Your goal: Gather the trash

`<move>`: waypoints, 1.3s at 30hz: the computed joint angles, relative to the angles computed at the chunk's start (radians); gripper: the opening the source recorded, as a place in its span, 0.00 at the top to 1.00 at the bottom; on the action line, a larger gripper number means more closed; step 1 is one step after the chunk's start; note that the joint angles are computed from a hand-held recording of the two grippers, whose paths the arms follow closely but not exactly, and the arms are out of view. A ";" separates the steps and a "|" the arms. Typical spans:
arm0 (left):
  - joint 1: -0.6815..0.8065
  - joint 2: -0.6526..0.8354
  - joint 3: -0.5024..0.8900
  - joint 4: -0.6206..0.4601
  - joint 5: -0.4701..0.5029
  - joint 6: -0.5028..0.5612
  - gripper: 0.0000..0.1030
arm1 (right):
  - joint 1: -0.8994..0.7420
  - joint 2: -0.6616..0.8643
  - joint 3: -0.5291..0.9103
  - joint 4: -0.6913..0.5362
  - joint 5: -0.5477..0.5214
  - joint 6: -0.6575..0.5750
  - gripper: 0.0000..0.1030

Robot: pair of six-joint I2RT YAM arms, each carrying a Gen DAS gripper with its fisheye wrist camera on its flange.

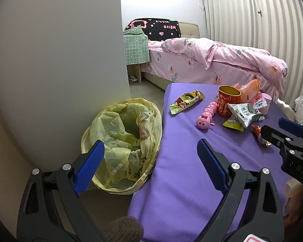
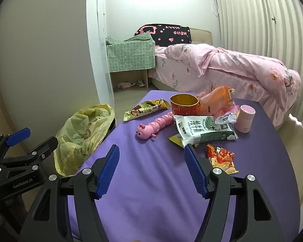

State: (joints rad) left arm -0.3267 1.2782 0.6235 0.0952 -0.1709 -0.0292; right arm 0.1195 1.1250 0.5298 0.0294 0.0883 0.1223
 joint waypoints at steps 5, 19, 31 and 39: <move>0.004 0.003 0.004 -0.006 0.001 0.000 0.14 | -0.009 -0.003 -0.006 0.008 -0.019 0.010 0.39; 0.005 0.012 0.012 -0.002 -0.011 0.003 0.14 | -0.009 -0.008 -0.006 0.004 -0.016 0.011 0.39; 0.002 0.009 0.013 -0.006 -0.014 0.002 0.14 | -0.026 -0.013 -0.005 0.001 -0.034 0.012 0.39; -0.002 0.007 0.010 -0.005 -0.019 0.001 0.14 | -0.032 -0.011 -0.007 0.003 -0.042 0.012 0.39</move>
